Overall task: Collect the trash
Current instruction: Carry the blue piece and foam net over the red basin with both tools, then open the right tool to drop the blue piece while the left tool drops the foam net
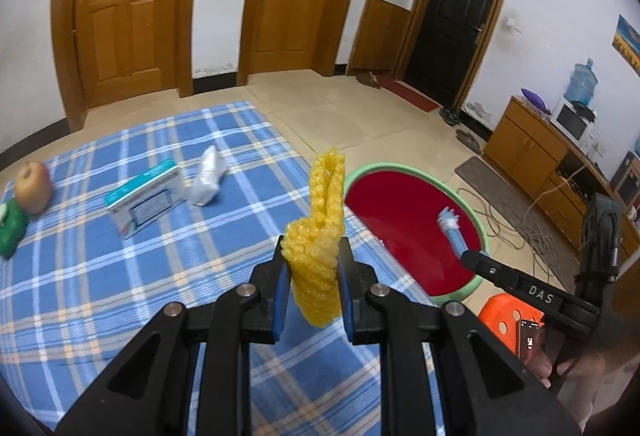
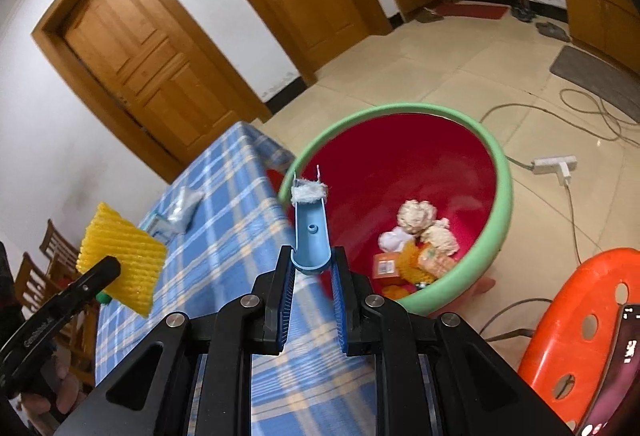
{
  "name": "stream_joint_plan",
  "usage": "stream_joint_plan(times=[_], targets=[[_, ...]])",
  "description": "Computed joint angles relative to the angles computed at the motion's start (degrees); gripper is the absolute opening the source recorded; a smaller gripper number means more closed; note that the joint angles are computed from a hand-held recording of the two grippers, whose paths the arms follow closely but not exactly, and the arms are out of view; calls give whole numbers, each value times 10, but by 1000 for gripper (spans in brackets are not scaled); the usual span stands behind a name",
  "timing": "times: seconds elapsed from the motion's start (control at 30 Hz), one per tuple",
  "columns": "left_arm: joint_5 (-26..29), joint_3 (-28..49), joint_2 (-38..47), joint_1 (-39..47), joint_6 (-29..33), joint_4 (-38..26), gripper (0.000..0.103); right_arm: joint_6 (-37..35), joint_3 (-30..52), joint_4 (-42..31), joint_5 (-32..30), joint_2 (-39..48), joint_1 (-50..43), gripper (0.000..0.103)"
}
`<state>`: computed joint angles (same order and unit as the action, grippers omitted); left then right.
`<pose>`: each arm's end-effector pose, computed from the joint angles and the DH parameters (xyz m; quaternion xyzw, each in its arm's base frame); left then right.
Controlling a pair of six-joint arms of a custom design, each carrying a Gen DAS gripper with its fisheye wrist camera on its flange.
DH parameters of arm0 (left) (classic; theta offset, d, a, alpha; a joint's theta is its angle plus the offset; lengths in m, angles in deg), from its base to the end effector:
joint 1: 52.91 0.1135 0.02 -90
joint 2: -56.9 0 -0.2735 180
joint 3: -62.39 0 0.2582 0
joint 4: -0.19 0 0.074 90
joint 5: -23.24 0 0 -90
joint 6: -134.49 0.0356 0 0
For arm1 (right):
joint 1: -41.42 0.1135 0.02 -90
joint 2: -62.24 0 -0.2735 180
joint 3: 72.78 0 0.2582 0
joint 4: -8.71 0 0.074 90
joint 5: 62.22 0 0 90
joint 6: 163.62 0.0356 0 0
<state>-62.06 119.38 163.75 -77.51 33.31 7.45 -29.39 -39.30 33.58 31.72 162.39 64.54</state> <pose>0.3137 -0.1468 0.1038 0.1233 0.9067 -0.1591 0.3707 0.2328 0.0967 0.0726 0.1809 0.8943 0.2002 0.3570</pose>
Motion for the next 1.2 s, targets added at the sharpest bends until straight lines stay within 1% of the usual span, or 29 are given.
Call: stream_joint_plan(times=[0.23, 0.37, 0.47, 0.5, 0.77, 0.9, 1.0, 1.07, 1.13, 1.17, 1.2], targets=[[16, 53, 38, -23, 6, -25, 20, 10, 3, 25, -30, 47, -54, 20], [16, 79, 51, -38, 13, -35, 20, 10, -9, 47, -41, 53, -75, 27], [17, 101, 65, -51, 16, -45, 20, 9, -19, 59, -39, 49, -82, 36], [16, 109, 70, -55, 17, -49, 20, 9, -22, 61, -37, 46, -84, 37], [16, 176, 133, -83, 18, -67, 20, 0, -46, 78, -26, 30, -102, 37], [18, 220, 167, -92, 14, -91, 20, 0, -51, 78, -22, 25, -108, 37], [30, 247, 186, -93, 8, -110, 31, 1, -55, 85, -30, 31, -118, 37], [29, 253, 193, -93, 5, -110, 43, 1, -56, 91, -35, 36, -124, 37], [19, 255, 196, -96, 3, -110, 51, 1, -58, 97, -39, 41, -127, 37], [9, 254, 195, -98, 2, -110, 53, 2, -58, 97, -40, 41, -128, 37], [2, 253, 194, -99, 1, -111, 54, 2, -58, 99, -42, 43, -129, 37]])
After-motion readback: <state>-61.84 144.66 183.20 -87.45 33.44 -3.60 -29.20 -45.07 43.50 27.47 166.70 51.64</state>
